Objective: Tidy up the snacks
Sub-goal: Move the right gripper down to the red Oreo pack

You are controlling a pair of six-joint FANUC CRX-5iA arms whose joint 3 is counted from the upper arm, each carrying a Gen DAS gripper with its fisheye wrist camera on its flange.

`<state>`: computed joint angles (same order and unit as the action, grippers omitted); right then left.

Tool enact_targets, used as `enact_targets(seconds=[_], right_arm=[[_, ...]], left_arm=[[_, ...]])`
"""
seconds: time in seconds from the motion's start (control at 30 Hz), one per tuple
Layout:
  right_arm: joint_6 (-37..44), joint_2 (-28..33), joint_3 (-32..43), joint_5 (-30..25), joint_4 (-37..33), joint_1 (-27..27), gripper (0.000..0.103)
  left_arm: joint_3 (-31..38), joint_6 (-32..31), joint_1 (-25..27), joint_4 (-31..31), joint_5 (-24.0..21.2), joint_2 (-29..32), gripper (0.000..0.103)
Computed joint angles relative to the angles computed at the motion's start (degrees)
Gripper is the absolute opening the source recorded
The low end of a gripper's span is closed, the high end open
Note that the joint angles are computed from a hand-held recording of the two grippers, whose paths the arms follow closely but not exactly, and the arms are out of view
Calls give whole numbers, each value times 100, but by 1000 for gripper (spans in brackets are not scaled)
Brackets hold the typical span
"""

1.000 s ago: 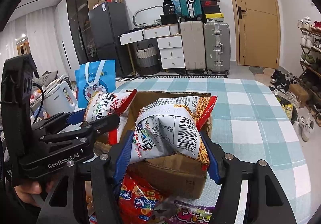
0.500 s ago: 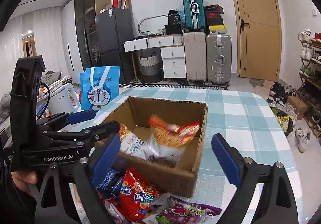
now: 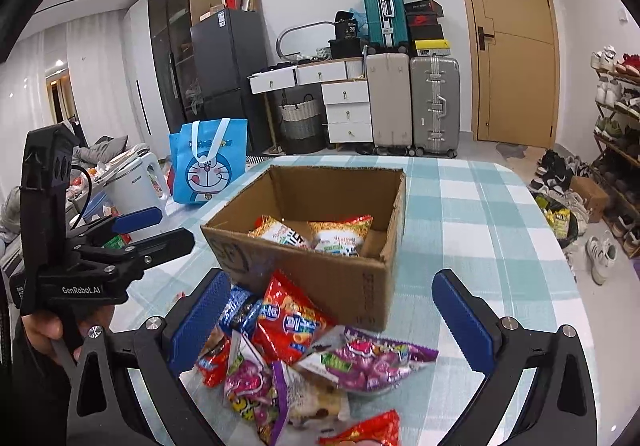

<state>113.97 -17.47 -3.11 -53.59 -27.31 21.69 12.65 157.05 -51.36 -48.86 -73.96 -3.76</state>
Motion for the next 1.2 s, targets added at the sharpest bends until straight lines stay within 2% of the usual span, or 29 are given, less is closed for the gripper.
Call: enact_targets(seconds=[0.17, 0.4, 0.57, 0.8, 1.0, 1.2], right_arm=[[35, -185, -219, -144, -12, -51, 102], [-113, -430, -612, -191, 147, -50, 102], [-132, -559, -824, -247, 216, -164, 102], [-159, -653, -987, -391, 202, -337, 102], [-271, -818, -1266, -418, 398, -201, 102], [-662, -976, -1634, -239, 966, 185, 102]], left_arm=[[-241, 229, -256, -6, -197, -196, 103], [-312, 344, -533, 34, -477, -166, 102], [-446, 486, -556, 201, -388, -221, 102], [-404, 599, -758, 150, -554, -109, 102], [-457, 812, -842, 167, -668, -85, 102], [-522, 847, -912, 147, -695, -41, 102]])
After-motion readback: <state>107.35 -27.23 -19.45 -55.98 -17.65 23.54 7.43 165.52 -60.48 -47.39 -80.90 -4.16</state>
